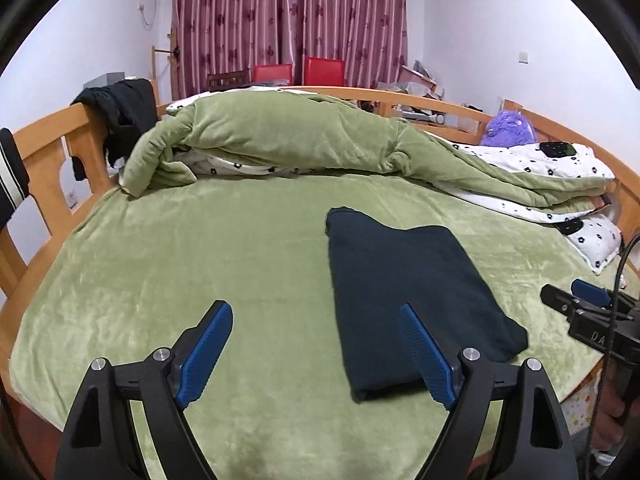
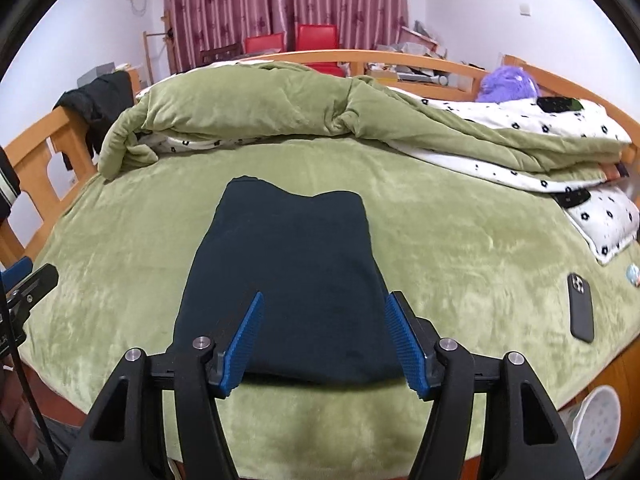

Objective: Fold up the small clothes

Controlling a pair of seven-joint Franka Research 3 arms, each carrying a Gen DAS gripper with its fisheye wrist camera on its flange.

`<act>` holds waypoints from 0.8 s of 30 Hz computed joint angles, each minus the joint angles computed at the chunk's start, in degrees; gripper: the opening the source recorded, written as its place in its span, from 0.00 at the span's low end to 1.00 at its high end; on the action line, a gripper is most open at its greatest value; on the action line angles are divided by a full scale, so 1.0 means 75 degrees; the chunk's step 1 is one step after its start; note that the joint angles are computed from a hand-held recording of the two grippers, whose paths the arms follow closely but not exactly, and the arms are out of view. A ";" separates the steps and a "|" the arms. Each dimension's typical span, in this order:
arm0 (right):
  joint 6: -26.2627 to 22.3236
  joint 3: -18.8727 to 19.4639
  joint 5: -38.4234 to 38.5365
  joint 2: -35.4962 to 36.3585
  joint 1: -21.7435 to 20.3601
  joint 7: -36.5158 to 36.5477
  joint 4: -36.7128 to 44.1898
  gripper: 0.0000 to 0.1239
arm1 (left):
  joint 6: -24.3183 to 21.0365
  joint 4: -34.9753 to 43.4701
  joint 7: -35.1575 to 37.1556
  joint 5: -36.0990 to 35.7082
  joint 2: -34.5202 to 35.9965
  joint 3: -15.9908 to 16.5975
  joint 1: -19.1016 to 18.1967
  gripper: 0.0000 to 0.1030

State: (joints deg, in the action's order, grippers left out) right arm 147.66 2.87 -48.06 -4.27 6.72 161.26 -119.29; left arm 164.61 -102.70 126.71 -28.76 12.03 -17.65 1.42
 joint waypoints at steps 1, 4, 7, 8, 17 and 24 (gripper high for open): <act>-0.0062 0.0015 -0.0025 -0.0050 0.0007 0.0052 -0.0041 0.62 | -0.0020 -0.0032 0.0058 -0.0049 -0.0037 -0.0027 0.0023 0.83; -0.0622 0.0130 -0.0187 -0.0118 0.0061 0.0115 0.0056 0.64 | 0.0116 -0.0210 0.0206 -0.0140 -0.0156 -0.0034 0.0002 0.83; -0.0674 0.0148 -0.0353 -0.0278 0.0064 0.0285 -0.0040 0.67 | 0.0118 -0.0292 0.0178 -0.0139 -0.0191 0.0010 -0.0065 0.83; -0.0608 0.0141 -0.0357 -0.0311 0.0042 0.0303 -0.0079 0.68 | 0.0112 -0.0300 0.0148 -0.0124 -0.0190 0.0029 -0.0084 0.83; -0.0497 0.0176 -0.0398 -0.0389 -0.0117 0.0450 -0.0329 0.68 | 0.0179 -0.0393 -0.0023 0.0066 -0.0188 0.0101 -0.0149 0.83; -0.0453 0.0216 -0.0431 -0.0405 -0.0139 0.0436 -0.0384 0.68 | 0.0136 -0.0393 -0.0030 0.0033 -0.0183 0.0069 -0.0105 0.83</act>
State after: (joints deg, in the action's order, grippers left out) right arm 144.26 4.49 -51.29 -7.31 5.68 164.53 -122.17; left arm 165.63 -105.65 126.49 -28.51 10.66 -17.14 0.63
